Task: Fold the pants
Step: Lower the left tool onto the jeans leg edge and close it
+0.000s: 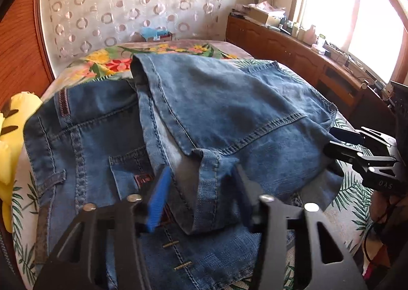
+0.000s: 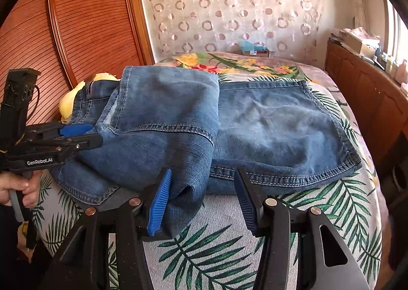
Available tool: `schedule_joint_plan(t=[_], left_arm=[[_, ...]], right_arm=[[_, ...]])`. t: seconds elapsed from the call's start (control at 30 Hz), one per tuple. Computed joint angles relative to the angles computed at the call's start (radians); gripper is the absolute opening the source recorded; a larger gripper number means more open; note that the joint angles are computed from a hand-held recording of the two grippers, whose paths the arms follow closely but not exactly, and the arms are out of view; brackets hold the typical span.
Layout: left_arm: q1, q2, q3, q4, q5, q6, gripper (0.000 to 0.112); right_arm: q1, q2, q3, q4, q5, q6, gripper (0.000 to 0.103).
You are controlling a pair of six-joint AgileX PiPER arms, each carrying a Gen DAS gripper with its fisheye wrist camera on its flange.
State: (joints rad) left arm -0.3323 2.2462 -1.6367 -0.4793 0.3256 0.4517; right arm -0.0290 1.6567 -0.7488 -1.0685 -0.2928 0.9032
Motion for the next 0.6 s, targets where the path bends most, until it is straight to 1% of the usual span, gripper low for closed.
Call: schedule_joint_plan(t=[0.07,0.1,0.13,0.2,0.23,0.3,0.33,0.37,0.47,0.53,0.57,0.6], left_arm=[[0.002,-0.008,0.014,-0.054,0.005,0.056,0.026],[0.000,-0.012,0.021,-0.063,0.006,0.072,0.022],[-0.005,-0.009,0.009,-0.041,0.013,0.054,0.017],[-0.015,-0.021,0.018,-0.022,0.006,0.053,0.012],[-0.018,-0.036,0.035,-0.040,-0.003,0.078,0.007],[-0.021,-0.068,0.068,-0.048,-0.030,0.094,0.007],[-0.017,-0.093,0.091,-0.079,-0.043,0.128,0.007],[-0.011,-0.131,0.124,-0.132,-0.053,0.183,0.007],[0.012,-0.218,0.199,-0.258,-0.080,0.315,0.007],[0.045,-0.266,0.241,-0.429,-0.064,0.484,0.007],[0.061,-0.288,0.259,-0.474,-0.058,0.527,0.007],[0.069,-0.305,0.275,-0.479,-0.065,0.533,0.007]], right_arm=[[-0.005,-0.005,0.002,-0.008,-0.006,0.006,0.053],[-0.024,0.001,-0.007,-0.049,-0.019,0.036,0.053],[-0.033,0.000,-0.008,-0.063,-0.026,0.046,0.053],[-0.047,-0.008,-0.008,-0.080,-0.036,0.059,0.053],[-0.056,-0.010,-0.009,-0.089,-0.042,0.064,0.053],[-0.070,-0.013,-0.013,-0.097,-0.049,0.069,0.053],[-0.077,-0.016,-0.014,-0.110,-0.054,0.081,0.053],[-0.081,-0.021,-0.018,-0.131,-0.056,0.102,0.053],[-0.085,-0.041,-0.014,-0.129,-0.062,0.095,0.053],[-0.086,-0.048,-0.014,-0.128,-0.071,0.091,0.053],[-0.082,-0.049,-0.018,-0.130,-0.073,0.094,0.053],[-0.078,-0.048,-0.019,-0.123,-0.075,0.088,0.053]])
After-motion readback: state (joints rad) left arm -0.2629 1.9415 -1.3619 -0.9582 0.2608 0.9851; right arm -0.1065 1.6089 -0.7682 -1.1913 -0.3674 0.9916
